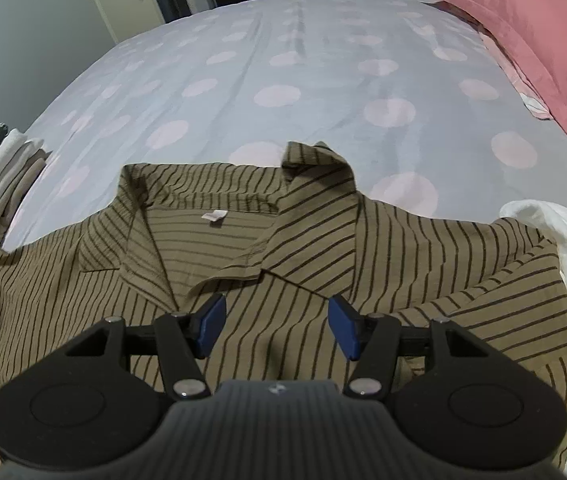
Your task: Fold clothes
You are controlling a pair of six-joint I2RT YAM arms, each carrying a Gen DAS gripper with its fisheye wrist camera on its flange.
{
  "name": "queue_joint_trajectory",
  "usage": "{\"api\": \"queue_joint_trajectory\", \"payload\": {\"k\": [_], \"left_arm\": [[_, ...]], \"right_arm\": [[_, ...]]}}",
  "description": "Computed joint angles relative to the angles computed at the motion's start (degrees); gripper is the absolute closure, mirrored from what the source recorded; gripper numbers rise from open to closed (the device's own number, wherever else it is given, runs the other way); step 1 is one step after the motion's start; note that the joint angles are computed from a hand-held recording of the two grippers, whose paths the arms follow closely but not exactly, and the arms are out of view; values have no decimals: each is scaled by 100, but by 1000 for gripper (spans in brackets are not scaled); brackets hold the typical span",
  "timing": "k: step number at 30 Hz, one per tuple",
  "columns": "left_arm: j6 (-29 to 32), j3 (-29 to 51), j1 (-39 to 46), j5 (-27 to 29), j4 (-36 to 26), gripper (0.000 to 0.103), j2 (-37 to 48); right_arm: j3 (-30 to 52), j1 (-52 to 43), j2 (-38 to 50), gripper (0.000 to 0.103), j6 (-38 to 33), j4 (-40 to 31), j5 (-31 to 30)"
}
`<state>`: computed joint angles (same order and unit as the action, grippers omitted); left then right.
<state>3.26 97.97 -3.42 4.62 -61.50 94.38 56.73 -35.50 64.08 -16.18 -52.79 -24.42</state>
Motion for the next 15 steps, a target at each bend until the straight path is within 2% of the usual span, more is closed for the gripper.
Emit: {"api": "queue_joint_trajectory", "payload": {"k": [3,7,11,15], "left_arm": [[-31,580,-183,97,-705,101,-26],[-134,1023,-617,167,-1226,101,25],[-311,1137,-1207,75,-1278,101,180],[-570,947,-1736,-54,-1065,101,341]], "right_arm": [[21,66,-101,43,9,-53,-48],[55,160,-258,43,-40,-123,-91],[37,240,-355,43,-102,-174,-110],[30,271,-386,43,-133,-221,-155]]}}
